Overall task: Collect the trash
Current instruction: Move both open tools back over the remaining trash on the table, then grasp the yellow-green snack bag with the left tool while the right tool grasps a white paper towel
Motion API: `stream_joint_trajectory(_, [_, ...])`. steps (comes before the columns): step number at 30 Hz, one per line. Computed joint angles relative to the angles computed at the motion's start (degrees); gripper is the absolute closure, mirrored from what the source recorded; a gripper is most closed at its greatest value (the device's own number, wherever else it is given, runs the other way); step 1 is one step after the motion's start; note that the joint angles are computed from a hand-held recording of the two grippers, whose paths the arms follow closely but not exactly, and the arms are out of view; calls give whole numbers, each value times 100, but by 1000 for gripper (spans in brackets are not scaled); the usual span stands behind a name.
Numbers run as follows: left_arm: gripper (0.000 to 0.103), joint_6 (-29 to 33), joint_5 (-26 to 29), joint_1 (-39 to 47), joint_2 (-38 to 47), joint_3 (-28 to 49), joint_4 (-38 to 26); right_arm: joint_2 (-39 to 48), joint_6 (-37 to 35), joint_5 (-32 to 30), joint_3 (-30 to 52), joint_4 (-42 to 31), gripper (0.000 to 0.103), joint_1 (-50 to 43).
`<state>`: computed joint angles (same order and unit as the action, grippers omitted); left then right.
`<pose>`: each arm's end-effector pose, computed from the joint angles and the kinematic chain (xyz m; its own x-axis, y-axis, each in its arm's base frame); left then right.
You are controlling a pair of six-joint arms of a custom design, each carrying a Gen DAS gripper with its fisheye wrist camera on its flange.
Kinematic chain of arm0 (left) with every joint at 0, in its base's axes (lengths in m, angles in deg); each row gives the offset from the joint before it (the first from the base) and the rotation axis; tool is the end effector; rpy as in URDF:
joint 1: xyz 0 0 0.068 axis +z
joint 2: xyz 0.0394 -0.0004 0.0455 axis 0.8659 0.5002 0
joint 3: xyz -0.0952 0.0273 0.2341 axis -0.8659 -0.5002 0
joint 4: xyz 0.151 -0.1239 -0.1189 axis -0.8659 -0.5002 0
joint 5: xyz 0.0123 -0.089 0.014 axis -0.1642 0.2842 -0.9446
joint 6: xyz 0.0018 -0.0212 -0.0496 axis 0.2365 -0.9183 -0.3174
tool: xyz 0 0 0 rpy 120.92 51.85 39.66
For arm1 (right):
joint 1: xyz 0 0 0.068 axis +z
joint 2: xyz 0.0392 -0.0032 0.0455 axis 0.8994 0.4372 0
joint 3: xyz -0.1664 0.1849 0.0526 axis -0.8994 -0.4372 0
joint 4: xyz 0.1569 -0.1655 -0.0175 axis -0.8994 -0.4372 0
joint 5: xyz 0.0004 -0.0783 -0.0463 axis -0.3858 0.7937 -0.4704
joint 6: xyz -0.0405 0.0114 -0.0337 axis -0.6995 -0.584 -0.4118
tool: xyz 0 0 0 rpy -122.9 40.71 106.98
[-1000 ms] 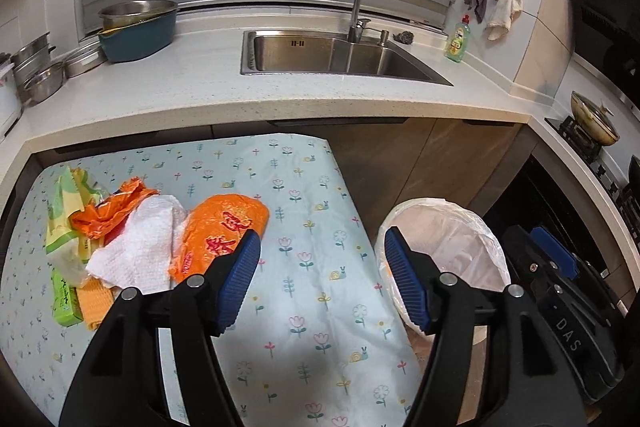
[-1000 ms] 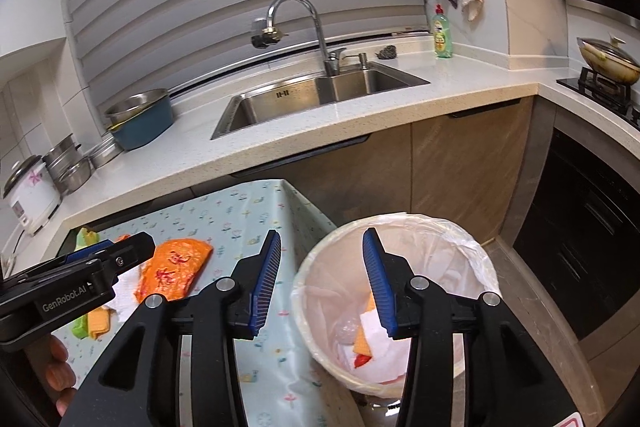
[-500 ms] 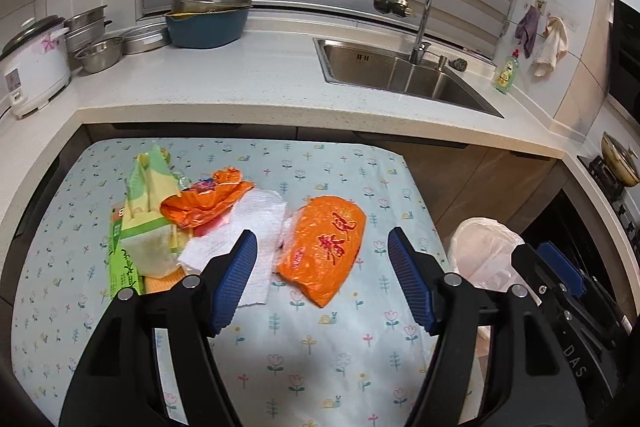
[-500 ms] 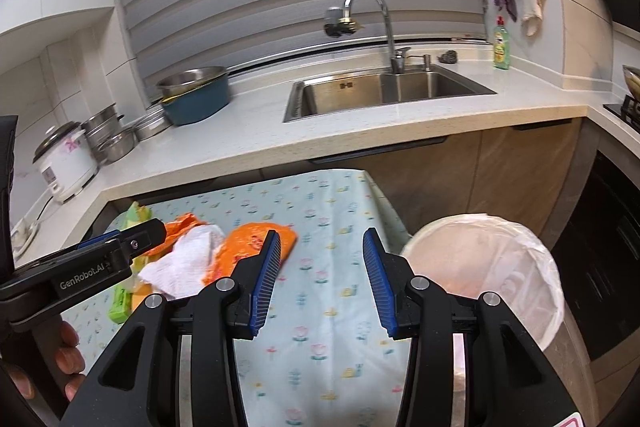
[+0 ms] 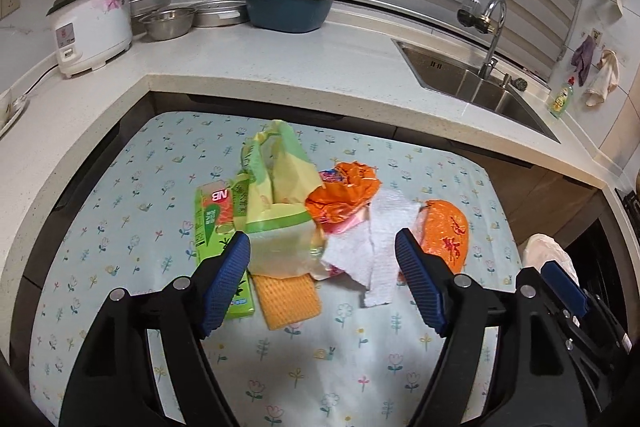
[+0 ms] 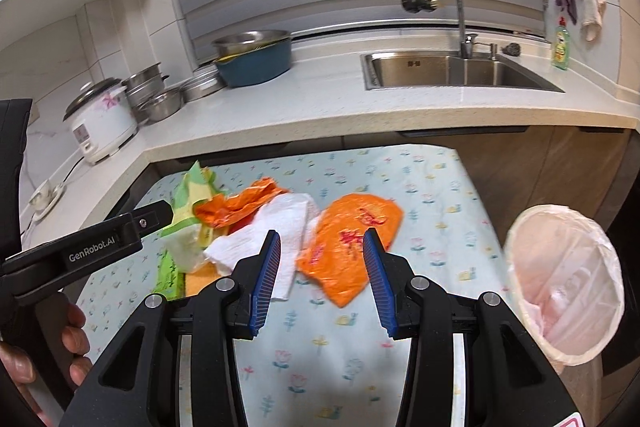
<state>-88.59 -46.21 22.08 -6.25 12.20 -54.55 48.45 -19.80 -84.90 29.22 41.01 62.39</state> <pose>0.1648 -0.1046 0.1977 -0.6408 -0.3238 -0.6961 -0.3057 0.9393 -0.1555 0.1824 0.0083 0.1702 -0.6179 -0.0650 -0.7836 -0.3248 0.9287 0.1791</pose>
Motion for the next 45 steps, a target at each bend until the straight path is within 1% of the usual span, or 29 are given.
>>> stream_joint_trajectory(6, [32, 520, 492, 796, -203, -503, 434, 691, 553, 744, -90, 767, 61, 1157])
stream_joint_trajectory(8, [32, 642, 626, 989, -139, -603, 602, 1058, 683, 937, -35, 1033, 61, 1459])
stream_joint_trajectory(12, [32, 1029, 1108, 1568, 77, -802, 1081, 1855, 897, 1231, 111, 1564, 61, 1925])
stream_joint_trajectory(16, [32, 1337, 1531, 1975, 393, -896, 1545, 2627, 1037, 1372, 370, 1927, 61, 2167])
stream_joint_trajectory(22, [33, 1573, 1968, 2288, 958, -896, 2141, 3572, 1121, 1476, 761, 2265, 61, 2367])
stream_joint_trajectory(24, [38, 1644, 2105, 2342, 1106, -891, 2283, 3823, 1106, 1443, 833, 2366, 61, 2349])
stream_joint_trajectory(26, [50, 1724, 2241, 2354, 1257, -876, 2404, 4041, 1074, 1389, 899, 2408, 61, 2323])
stream_joint_trajectory(27, [54, 1768, 2291, 2356, 1316, -890, 2472, 4120, 1068, 1372, 912, 2429, 65, 2315])
stream_joint_trajectory(28, [61, 1788, 2298, 2332, 1353, -891, 2496, 4173, 1052, 1346, 906, 2465, 70, 2294])
stream_joint_trajectory(30, [66, 1781, 2197, 2242, 1346, -921, 2544, 4209, 991, 1281, 893, 2470, 91, 2232])
stream_joint_trajectory(31, [70, 1788, 2201, 2216, 1326, -928, 2549, 4170, 978, 1247, 860, 2480, 94, 2193])
stream_joint_trajectory(32, [71, 1780, 2221, 2193, 1300, -931, 2539, 4107, 968, 1217, 816, 2496, 97, 2157])
stream_joint_trajectory(35, [73, 1682, 2059, 1989, 1094, -911, 2387, 3775, 906, 1147, 663, 2482, 99, 2045])
stream_joint_trajectory(39, [82, 1504, 1756, 1642, 753, -762, 2001, 2947, 830, 959, 441, 2216, 99, 1822])
stream_joint_trajectory(40, [85, 1442, 1686, 1531, 626, -702, 1854, 2679, 810, 899, 397, 2092, 99, 1747])
stream_joint_trajectory(41, [90, 1378, 1604, 1418, 535, -635, 1719, 2418, 772, 823, 369, 1943, 99, 1652])
stream_joint_trajectory(45, [92, 1114, 1216, 924, 242, -330, 1189, 1495, 631, 530, 357, 1318, 99, 1283])
